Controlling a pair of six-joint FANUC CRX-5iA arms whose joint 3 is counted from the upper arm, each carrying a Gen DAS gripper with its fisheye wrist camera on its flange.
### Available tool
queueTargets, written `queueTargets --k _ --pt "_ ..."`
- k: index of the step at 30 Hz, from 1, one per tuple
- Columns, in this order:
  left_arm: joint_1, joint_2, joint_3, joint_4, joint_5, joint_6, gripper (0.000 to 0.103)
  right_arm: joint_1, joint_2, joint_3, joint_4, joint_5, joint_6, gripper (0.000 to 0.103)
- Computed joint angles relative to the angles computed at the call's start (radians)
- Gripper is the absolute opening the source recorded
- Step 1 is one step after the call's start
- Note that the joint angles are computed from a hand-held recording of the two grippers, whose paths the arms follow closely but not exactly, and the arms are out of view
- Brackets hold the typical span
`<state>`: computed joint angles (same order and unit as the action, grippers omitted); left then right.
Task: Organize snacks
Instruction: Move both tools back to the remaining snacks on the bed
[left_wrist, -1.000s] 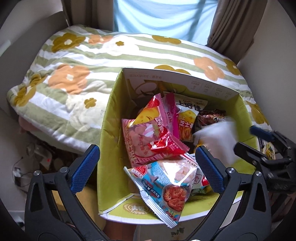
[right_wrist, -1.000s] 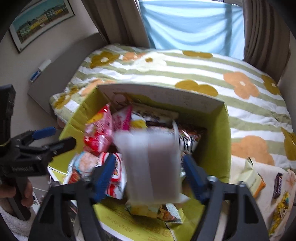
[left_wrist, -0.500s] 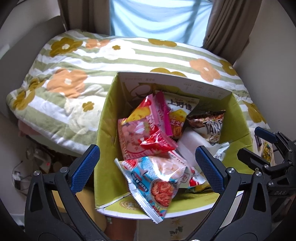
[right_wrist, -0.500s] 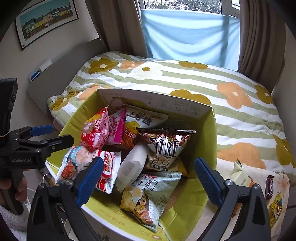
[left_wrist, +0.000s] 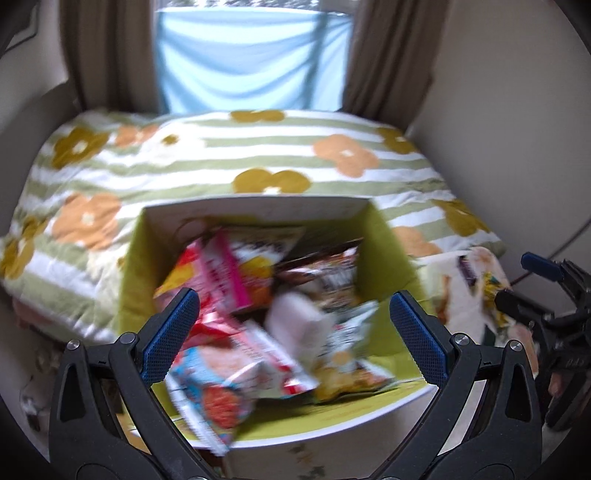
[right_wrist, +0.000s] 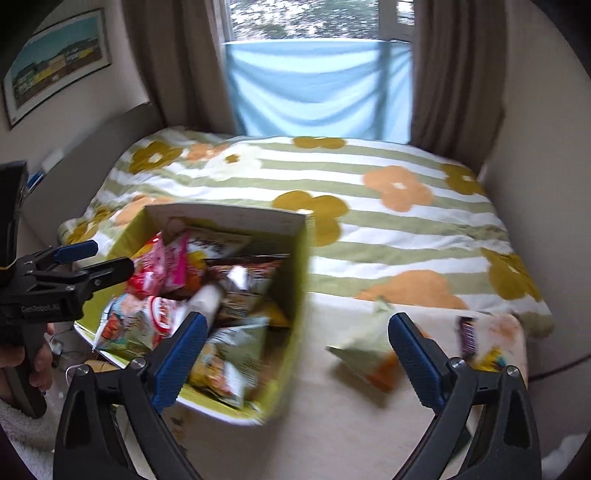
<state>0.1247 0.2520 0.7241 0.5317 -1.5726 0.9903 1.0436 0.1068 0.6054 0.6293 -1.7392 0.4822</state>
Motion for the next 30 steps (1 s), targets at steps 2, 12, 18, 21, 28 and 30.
queueTargets --k 2,12,18,21,28,30 --pt "-0.031 -0.022 -0.017 -0.007 0.02 -0.012 0.102 0.018 -0.039 -0.03 0.033 -0.039 -0.027 0.098" --pt "-0.246 -0.145 -0.136 -0.087 0.09 0.056 0.102 0.102 -0.285 -0.261 0.145 -0.199 -0.099 0.098" --pt "-0.428 -0.189 -0.226 -0.143 0.109 0.156 0.102 0.136 -0.459 -0.404 0.13 -0.245 -0.096 0.098" --pt "-0.521 -0.192 -0.26 -0.18 0.106 0.193 0.102 0.142 -0.552 -0.474 0.102 -0.241 -0.098 0.098" --pt "-0.693 -0.165 -0.312 -0.259 0.065 0.223 0.098 0.093 -0.687 -0.588 0.002 -0.192 -0.055 0.098" --pt "-0.729 -0.151 -0.322 -0.276 0.047 0.221 0.097 0.065 -0.719 -0.622 -0.03 -0.163 -0.045 0.098"
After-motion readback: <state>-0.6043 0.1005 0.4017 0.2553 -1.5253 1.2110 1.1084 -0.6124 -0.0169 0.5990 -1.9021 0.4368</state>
